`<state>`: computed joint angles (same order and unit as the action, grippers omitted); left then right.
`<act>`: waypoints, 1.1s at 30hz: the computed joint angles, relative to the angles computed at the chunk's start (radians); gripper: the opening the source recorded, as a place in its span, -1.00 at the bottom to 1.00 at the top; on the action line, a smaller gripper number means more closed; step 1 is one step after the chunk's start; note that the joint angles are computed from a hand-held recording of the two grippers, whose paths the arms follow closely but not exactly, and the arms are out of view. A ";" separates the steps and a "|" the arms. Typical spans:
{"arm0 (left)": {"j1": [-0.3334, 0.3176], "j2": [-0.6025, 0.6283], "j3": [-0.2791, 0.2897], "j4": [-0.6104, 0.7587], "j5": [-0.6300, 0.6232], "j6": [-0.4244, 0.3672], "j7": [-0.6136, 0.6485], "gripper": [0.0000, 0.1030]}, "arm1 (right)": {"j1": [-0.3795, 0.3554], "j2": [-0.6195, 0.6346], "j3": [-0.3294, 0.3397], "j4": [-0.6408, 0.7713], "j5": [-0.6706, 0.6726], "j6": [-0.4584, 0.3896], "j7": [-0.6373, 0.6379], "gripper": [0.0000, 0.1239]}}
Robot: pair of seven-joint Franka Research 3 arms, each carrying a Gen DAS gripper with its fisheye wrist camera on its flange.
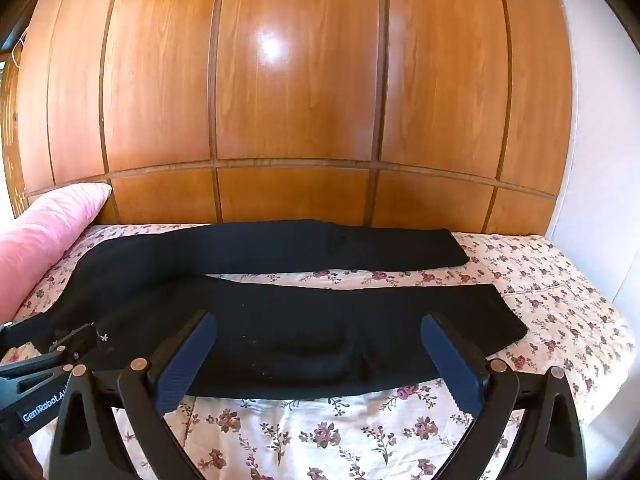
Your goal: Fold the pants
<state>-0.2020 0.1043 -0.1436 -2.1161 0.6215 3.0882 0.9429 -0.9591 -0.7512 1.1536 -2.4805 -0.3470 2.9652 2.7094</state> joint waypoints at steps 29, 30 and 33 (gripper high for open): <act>-0.001 -0.022 -0.007 -0.018 -0.072 0.046 0.085 0.44 | 0.047 0.059 -0.056 -0.004 -0.102 -0.031 0.054 0.66; 0.002 -0.021 -0.011 -0.018 -0.078 0.045 0.089 0.44 | 0.047 0.060 -0.055 -0.004 -0.104 -0.031 0.058 0.66; 0.002 -0.022 -0.010 -0.018 -0.073 0.044 0.077 0.44 | 0.048 0.060 -0.054 -0.002 -0.110 -0.036 0.065 0.66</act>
<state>-0.2005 0.0823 -0.1534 -2.1337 0.5481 3.1322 1.0201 -0.9113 -0.6912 1.0991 -2.4828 -0.4570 2.9288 2.7748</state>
